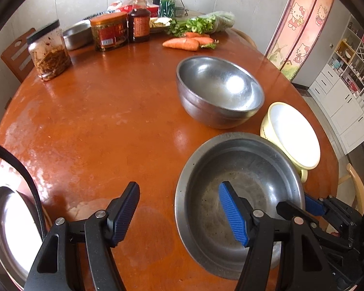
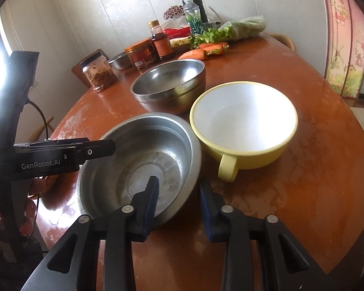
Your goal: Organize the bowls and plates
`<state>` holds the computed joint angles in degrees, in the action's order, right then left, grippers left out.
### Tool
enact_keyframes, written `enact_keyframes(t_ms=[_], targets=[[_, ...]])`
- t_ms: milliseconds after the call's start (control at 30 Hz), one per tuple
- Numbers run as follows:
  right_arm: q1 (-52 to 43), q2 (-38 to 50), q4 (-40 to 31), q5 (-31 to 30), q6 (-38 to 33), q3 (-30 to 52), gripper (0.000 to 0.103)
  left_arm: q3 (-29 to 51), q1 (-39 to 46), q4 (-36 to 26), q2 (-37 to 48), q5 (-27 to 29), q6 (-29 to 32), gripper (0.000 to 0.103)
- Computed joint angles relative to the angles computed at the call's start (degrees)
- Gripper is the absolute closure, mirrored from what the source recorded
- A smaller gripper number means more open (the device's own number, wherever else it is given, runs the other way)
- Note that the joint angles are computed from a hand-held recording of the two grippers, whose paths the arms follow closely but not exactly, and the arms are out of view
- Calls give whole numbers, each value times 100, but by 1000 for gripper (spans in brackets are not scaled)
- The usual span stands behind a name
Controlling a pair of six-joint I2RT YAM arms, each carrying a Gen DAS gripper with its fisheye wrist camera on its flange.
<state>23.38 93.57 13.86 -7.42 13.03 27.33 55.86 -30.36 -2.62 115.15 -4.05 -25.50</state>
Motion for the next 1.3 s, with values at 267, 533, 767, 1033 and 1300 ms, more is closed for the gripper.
enact_keyframes(t_ms=[267, 533, 767, 1033, 1300], targets=[[229, 215, -128, 97, -59, 226, 74, -141, 24, 244, 113, 69, 40, 57], [519, 277, -246, 286, -85, 380, 74, -523, 9, 370, -43, 51, 161, 76], [839, 318, -427, 401, -152, 521, 74, -1129, 9, 495, -461, -10, 35, 76], [1013, 430, -452, 514, -166, 567, 74, -1455, -54, 633, -685, -55, -59, 76], [999, 451, -400, 491, -166, 556, 72, -1379, -59, 528, -671, -56, -87, 76]])
